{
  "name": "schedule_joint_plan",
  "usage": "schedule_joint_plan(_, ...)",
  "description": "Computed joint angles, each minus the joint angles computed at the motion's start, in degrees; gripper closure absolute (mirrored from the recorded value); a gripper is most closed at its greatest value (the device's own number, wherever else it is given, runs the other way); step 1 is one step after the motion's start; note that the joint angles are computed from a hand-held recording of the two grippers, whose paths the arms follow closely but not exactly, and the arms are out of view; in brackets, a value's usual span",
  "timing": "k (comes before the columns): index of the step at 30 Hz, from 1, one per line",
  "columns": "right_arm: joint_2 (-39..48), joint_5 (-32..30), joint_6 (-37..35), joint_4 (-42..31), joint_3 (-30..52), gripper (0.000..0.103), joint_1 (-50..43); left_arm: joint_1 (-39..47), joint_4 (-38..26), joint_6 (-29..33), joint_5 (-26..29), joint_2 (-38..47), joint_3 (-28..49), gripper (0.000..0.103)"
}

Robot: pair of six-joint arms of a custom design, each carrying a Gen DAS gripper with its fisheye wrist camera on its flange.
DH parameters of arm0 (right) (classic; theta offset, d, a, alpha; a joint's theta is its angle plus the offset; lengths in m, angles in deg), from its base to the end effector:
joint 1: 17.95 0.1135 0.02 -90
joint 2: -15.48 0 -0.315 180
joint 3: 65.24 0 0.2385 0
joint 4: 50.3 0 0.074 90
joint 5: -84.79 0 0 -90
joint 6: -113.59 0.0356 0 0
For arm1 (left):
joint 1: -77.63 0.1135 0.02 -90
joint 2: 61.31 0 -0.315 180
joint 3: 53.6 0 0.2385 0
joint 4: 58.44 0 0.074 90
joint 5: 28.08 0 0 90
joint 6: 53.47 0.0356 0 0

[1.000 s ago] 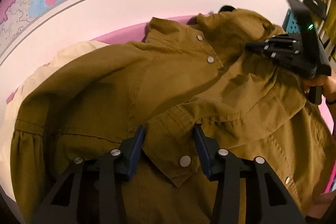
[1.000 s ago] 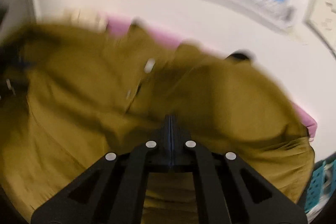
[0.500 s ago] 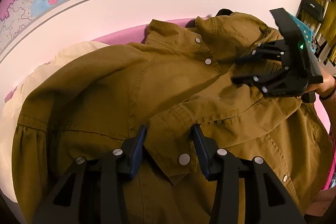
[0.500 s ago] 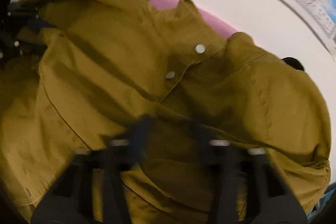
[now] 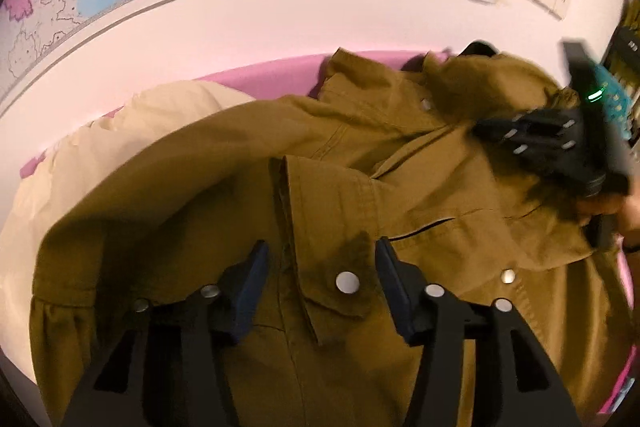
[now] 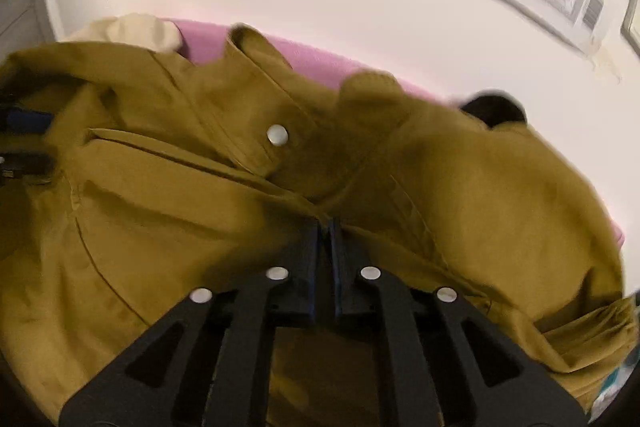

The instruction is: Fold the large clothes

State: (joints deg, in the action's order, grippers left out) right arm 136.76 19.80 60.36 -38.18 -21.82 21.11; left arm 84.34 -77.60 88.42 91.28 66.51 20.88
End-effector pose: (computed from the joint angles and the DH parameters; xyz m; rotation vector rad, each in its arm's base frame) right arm 0.2249 0.1631 0.0527 0.0704 2.5458 -0.1091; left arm 0.3865 0.0279 0.0708 1.0964 2.3620 -0.3984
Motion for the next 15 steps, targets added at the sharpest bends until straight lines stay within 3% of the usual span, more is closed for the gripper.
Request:
schedule_joint_plan(1, -0.2, 0.4, 0.9, 0.0, -0.2, 0.095, 0.9, 0.9, -0.3, 0.6, 1.4, -0.7, -0.3, 0.041)
schedule_joint_plan(6, -9.2, 4.2, 3.4, -2.4, -2.0, 0.068, 7.4, 10.0, 0.9, 8.4, 10.1, -7.4, -5.9, 0.033)
schedule_joint_plan(7, -10.3, 3.8, 2.9, -1.2, -2.0, 0.068, 9.2, 11.3, 1.8, 9.2, 10.7, -8.4, -6.9, 0.027)
schedule_joint_plan(10, -9.1, 1.0, 1.6, 2.6, -1.4, 0.069, 13.1, 17.1, 4.2, 12.1, 13.3, -9.9, -9.0, 0.025)
schedule_joint_plan(15, 3.1, -5.2, 1.9, -0.1, 8.2, 0.07, 12.7, 22.9, 3.0, 16.4, 14.4, -8.5, -9.4, 0.024)
